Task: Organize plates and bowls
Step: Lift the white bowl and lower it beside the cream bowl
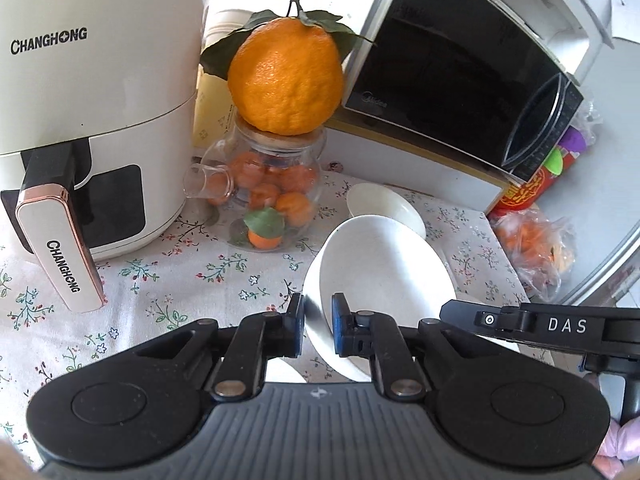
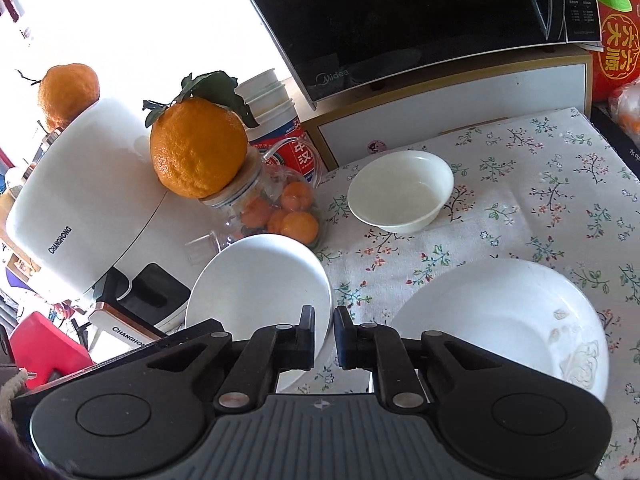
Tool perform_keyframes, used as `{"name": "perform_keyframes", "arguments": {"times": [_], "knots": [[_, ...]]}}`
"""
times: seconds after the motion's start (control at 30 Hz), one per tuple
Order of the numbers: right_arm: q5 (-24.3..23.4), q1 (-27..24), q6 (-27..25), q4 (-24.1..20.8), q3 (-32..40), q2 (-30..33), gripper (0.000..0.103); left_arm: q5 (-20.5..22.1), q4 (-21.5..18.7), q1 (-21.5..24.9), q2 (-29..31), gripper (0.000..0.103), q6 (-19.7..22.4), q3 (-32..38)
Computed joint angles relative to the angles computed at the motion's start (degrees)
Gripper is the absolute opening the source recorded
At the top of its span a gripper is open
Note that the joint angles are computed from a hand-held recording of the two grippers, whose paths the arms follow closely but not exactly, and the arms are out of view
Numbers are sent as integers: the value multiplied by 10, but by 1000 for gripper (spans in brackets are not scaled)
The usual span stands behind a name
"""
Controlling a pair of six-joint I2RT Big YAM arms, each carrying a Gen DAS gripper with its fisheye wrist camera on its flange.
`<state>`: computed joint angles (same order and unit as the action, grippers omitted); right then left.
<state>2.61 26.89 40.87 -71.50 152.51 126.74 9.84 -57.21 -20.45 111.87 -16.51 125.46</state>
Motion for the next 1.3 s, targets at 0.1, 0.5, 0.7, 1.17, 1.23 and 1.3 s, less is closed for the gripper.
{"name": "perform_keyframes", "arguments": {"times": [0.1, 0.5, 0.7, 1.17, 1.23, 1.3], "knots": [[-4, 1, -3, 8, -56, -36, 10, 13, -5, -4, -17, 13, 23, -24], [-81, 2, -4, 16, -201, -126, 10, 53, -39, -5, -76, 14, 93, -114], [-105, 8, -19, -15, -218, -133, 13, 83, -98, 1, -71, 14, 113, -107], [-165, 17, -39, -71, -207, -112, 13, 88, -207, 10, -49, 14, 161, -89], [-168, 17, -39, -74, -203, -110, 14, 89, -211, 11, -48, 14, 163, -86], [-172, 16, -40, -74, -201, -108, 14, 91, -217, 13, -46, 14, 164, -83]]}}
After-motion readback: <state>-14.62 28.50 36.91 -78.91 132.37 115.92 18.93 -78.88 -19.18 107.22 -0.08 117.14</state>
